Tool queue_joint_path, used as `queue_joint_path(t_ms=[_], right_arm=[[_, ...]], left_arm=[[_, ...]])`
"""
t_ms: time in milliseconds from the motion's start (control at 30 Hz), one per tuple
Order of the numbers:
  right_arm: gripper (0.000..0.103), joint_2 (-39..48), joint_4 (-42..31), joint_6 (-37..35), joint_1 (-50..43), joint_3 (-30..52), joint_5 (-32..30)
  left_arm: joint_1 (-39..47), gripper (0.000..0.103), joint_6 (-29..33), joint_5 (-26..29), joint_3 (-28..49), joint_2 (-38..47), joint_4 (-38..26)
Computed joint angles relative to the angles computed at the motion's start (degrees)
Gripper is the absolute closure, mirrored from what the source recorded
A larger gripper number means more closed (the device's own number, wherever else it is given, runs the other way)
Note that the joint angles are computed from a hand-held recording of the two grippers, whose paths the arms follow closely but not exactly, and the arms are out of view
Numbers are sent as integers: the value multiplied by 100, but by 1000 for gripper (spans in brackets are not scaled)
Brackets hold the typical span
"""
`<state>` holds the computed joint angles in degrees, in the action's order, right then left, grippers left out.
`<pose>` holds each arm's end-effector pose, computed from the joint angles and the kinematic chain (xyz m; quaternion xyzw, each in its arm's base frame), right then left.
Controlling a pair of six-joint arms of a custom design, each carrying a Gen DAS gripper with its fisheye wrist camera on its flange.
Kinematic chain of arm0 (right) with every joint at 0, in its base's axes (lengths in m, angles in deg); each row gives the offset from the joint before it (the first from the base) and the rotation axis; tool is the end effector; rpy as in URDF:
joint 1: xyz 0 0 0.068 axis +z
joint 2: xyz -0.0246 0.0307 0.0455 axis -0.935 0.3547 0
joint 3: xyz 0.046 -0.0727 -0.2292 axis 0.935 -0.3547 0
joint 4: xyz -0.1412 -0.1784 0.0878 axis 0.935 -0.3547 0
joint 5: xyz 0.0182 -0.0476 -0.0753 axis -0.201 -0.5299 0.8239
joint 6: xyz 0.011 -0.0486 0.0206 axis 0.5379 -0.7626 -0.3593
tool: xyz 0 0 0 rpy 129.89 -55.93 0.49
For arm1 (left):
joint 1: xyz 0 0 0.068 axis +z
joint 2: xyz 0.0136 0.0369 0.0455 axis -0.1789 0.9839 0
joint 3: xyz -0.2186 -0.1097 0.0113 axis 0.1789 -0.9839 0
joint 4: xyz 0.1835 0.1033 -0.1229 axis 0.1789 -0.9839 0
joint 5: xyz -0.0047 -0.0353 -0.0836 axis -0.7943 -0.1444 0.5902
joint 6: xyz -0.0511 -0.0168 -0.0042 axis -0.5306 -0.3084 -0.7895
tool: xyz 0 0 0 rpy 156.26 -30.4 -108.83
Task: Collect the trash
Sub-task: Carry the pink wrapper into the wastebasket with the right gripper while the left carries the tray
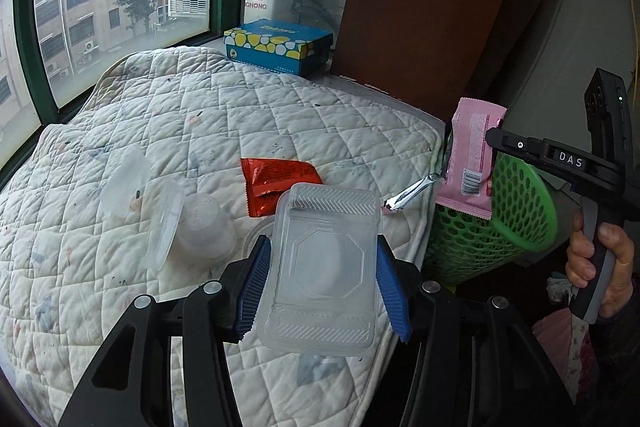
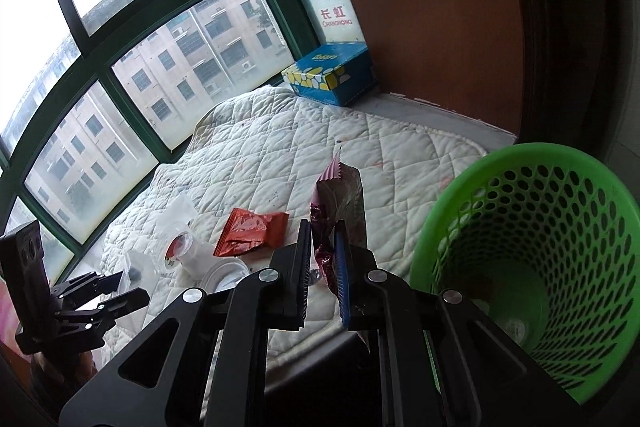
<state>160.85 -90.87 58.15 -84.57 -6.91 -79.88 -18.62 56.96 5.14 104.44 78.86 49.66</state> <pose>0.2935 -0.0626 0.2340 0.0427 0.8955 0.1894 0.4006 0.2818 -0.0518 0.2372 0.1703 0.9175 -0.1458 0.3284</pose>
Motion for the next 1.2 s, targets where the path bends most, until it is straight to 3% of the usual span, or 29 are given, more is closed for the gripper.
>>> queue_joint_path(t_ms=[633,1200], right_arm=[[91,-327,-559,-778,-1945,256,-507],[88,-265,-817,-1103,-2731,301,-840]], left_arm=[[-1972,53,-786,-565,1882,1300,-125],[-2653,53,-906,-700,2892,2066,-393]])
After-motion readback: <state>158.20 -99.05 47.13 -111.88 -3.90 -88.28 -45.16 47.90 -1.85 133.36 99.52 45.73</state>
